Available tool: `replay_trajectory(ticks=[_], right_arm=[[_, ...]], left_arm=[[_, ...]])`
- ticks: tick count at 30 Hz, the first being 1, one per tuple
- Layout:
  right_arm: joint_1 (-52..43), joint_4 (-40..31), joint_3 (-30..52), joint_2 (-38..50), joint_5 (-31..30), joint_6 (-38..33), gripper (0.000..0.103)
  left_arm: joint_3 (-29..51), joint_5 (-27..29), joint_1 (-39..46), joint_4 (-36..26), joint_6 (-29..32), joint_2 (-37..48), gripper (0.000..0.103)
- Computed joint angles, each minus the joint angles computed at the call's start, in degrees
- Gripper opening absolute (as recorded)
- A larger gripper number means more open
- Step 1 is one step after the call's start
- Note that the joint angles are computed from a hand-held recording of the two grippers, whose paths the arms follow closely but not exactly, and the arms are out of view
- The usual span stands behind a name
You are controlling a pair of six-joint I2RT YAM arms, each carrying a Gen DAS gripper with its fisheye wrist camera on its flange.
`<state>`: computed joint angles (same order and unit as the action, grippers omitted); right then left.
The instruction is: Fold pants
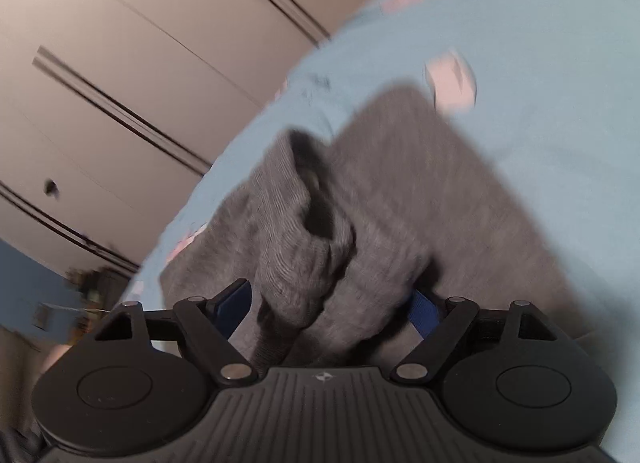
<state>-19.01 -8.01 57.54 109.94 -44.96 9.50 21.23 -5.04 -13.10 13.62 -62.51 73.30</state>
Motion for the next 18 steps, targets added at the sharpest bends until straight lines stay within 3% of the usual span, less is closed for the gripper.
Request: replay_trajectory(ticks=[1,2,5,10,13,15,16,17,18], right_arm=[[0.55,1.73,-0.61,-0.48,0.46,1.08,0.074],[1.05,2.67,-0.86,-0.79,0.84,1.53,0.05],[2.48,7.53,-3.6,-4.14,1.81,3.44,0.046],[-0.63,16.43,-10.29,-13.79,-4.29,10.32,0.045],[-4.2,21.25,-14.42,-17.01,-4.72,8.76,0.045],[-6.3,17.35,-14.44,-15.59,-0.22,5.59,0.048],[-6.05,12.6,-12.75,-13.58,6.08,4.32,0.054],[-5.54,6.34,-9.37,-10.36,10.81,2.92,0.054],[-6.19,3.99,-7.43,-7.48,10.64,2.98,0.055]], left_arm=[[0.41,-0.99,-0.19,-1.43,-1.23,-0.4,0.101],[-0.12,0.69,0.61,-1.84,0.0,-1.64,0.101],[-0.47,1.47,1.39,-0.04,-0.39,0.06,0.101],[-0.12,0.78,0.91,-0.29,-1.26,0.91,0.101],[0.11,3.52,2.67,-0.22,-2.81,2.07,0.101],[0.41,4.72,3.45,-0.39,-3.42,2.82,0.101],[0.58,5.19,3.6,-0.36,-3.41,3.23,0.101],[0.72,5.55,3.67,-0.3,-3.15,3.5,0.101],[0.89,5.91,3.66,-0.32,-2.6,3.81,0.101]])
